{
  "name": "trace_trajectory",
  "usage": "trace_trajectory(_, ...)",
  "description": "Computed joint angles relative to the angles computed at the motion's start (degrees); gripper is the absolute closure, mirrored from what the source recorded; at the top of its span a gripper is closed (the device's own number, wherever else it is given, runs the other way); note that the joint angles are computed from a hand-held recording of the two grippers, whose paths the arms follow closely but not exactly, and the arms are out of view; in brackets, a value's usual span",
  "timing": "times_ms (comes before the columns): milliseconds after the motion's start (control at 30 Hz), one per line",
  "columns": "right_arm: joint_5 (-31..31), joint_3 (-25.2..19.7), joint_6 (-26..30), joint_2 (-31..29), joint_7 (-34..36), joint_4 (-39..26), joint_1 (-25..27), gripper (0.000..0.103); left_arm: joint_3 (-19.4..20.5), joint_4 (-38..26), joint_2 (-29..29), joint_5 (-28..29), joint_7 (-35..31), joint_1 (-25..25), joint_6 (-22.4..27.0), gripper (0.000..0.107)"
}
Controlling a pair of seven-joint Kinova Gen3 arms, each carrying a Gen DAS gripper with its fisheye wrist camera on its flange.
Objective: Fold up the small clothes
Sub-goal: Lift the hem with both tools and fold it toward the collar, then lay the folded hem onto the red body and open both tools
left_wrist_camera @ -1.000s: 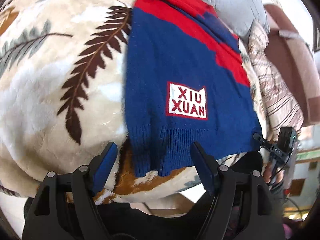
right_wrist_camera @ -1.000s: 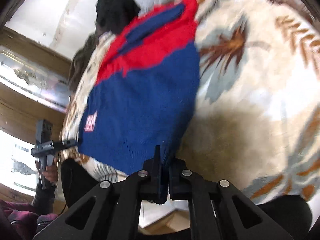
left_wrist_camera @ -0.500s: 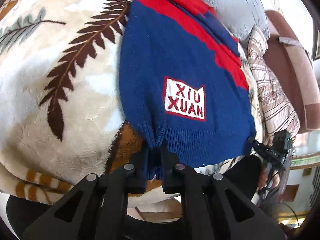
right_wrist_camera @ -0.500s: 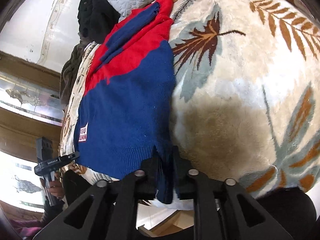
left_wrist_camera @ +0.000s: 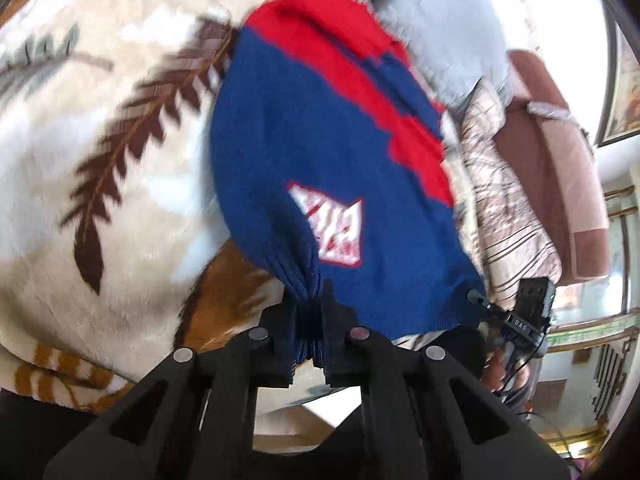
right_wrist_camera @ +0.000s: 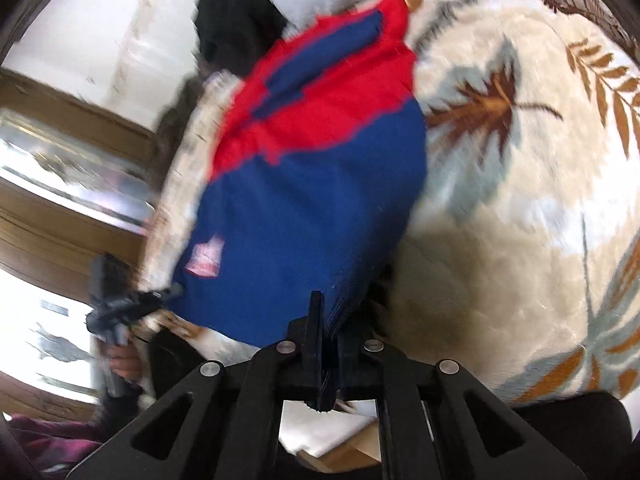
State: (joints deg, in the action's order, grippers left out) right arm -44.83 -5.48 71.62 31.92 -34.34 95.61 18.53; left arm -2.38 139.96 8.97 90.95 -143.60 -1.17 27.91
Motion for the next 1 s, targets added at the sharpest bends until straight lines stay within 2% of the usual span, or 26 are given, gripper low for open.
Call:
trace_trajectory(100, -4.41, -1.23, 2.61, 0.99, 1.23, -0.92, 1.99, 0.099, -0.23, -0.92, -2.38, -0.13, -0.02, -0.67, 0.59, 0.100)
trace_trajectory(233, -8.96, -1.94, 3.44, 2.34, 2.06, -2.49, 2.44, 0.099, -0.11, -3.40, -3.31, -0.90, 0.36, -1.81, 0.39, 0.100)
trace_trajectory(367, -12.86, -2.51, 2.23, 3.57, 2.20, -4.02, 2.30, 0.099, -0.89, -6.09, -1.74, -0.14, -0.45, -3.99, 1.63, 0.100)
trace_trajectory(467, -15.41, -3.05, 1.00, 4.88, 1.04, -5.97, 1.98, 0.099, -0.99, -8.68, -0.04, 1.02, -0.49, -4.42, 0.53, 0.100)
trace_trajectory(667, -19.92, -5.26, -2.27, 10.03, -4.79, -12.47, 0.79, 0.099, -1.31, -16.21, 5.66, 2.17, 0.98, -5.11, -1.54, 0.100)
trace_trajectory(800, -21.77, -7.53, -5.52, 13.87, -8.64, -17.51, -0.40, 0.099, -1.46, -22.23, 10.68, 2.18, 1.93, -6.91, -0.64, 0.100)
trace_trajectory(1000, -22.28, -10.74, -11.60, 21.07, -15.96, -25.61, -2.60, 0.099, 1.08, -34.41, 19.32, -6.67, 12.53, -9.64, -1.96, 0.100)
